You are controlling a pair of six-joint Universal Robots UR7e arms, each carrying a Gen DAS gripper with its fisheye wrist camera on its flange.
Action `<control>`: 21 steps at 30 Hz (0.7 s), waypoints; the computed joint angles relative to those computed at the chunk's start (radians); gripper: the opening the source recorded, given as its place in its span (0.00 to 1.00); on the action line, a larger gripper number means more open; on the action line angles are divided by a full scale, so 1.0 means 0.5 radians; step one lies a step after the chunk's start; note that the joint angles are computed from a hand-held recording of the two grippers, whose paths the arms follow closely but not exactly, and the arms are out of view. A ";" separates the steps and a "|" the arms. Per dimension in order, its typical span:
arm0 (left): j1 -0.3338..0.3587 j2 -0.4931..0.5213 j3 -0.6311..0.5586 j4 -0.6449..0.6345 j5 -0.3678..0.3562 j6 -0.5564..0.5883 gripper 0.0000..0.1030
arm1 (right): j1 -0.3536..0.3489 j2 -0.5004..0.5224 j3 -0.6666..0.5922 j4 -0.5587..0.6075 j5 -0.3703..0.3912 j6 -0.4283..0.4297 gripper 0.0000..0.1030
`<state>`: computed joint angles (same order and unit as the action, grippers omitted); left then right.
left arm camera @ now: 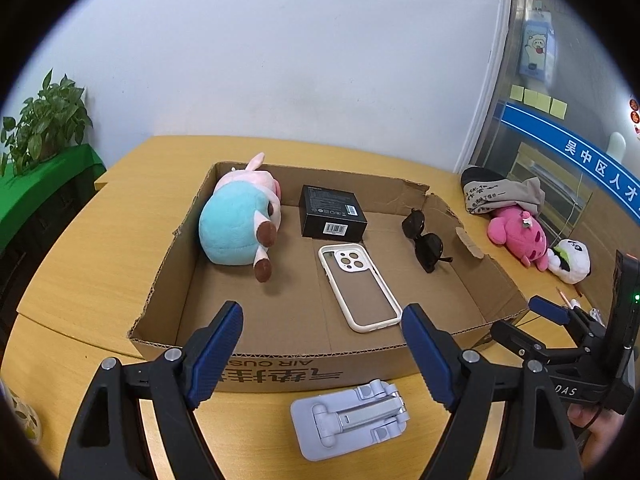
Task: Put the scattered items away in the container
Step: 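Withdraw both tools toward the white phone stand on the table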
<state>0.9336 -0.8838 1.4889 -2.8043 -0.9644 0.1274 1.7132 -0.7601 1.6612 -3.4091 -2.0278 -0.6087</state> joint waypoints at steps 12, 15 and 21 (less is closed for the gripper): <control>0.040 0.031 -0.019 -0.010 0.026 0.018 0.79 | -0.019 0.011 -0.020 0.016 0.013 0.022 0.99; 0.048 0.027 -0.016 -0.007 0.010 0.017 0.79 | -0.018 0.021 -0.030 0.024 0.010 0.023 0.99; 0.055 -0.009 0.030 0.032 -0.008 0.011 0.79 | -0.016 -0.007 0.029 0.083 0.092 0.034 0.99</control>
